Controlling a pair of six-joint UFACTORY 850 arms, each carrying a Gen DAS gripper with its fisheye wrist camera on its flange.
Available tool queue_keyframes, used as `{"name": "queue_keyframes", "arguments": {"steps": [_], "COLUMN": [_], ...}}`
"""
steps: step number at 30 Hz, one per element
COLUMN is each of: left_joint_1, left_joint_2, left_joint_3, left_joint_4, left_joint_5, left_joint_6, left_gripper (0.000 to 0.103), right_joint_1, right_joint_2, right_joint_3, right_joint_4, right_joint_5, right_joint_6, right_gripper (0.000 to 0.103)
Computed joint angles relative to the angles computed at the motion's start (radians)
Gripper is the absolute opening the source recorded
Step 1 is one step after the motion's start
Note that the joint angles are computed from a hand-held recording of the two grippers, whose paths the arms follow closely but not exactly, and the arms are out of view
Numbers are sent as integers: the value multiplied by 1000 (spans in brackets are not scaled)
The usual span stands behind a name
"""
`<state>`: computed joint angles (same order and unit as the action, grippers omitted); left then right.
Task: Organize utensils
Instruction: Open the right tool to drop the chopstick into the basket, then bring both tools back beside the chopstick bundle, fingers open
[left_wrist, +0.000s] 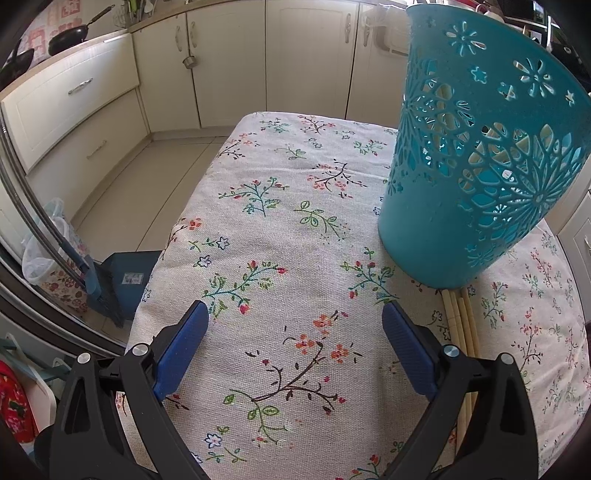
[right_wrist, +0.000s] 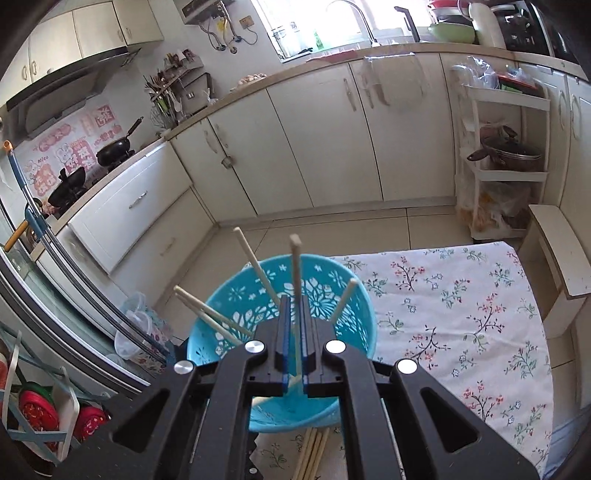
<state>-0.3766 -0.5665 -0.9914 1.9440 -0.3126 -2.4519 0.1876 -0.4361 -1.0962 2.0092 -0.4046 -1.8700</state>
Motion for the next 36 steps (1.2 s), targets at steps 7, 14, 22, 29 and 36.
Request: {"name": "queue_keyframes", "arguments": {"steps": [7,14,22,29,36], "left_joint_1": [0,1,2,3,2], "left_joint_2": [-1,-2,-2,0,-2], "left_joint_3": [-2,-2,-1,1,0], "left_joint_4": [-8,-3,-2,4,-2], "left_joint_5": [2,1,4,3,3], "left_joint_6": [8,5,0,-7,1], "left_gripper": [91,91,91,92,92], "right_joint_1": [4,13,53,71,81], "right_joint_2": [87,160,33,-28,-54], "right_joint_3": [121,264,269,253,234], "right_joint_4": [279,402,300,373,400], "right_joint_5": [-42,-50,79,103,105], "right_joint_6": [-277,-421,-323,-401,-427], "right_gripper": [27,30,29,27,26]}}
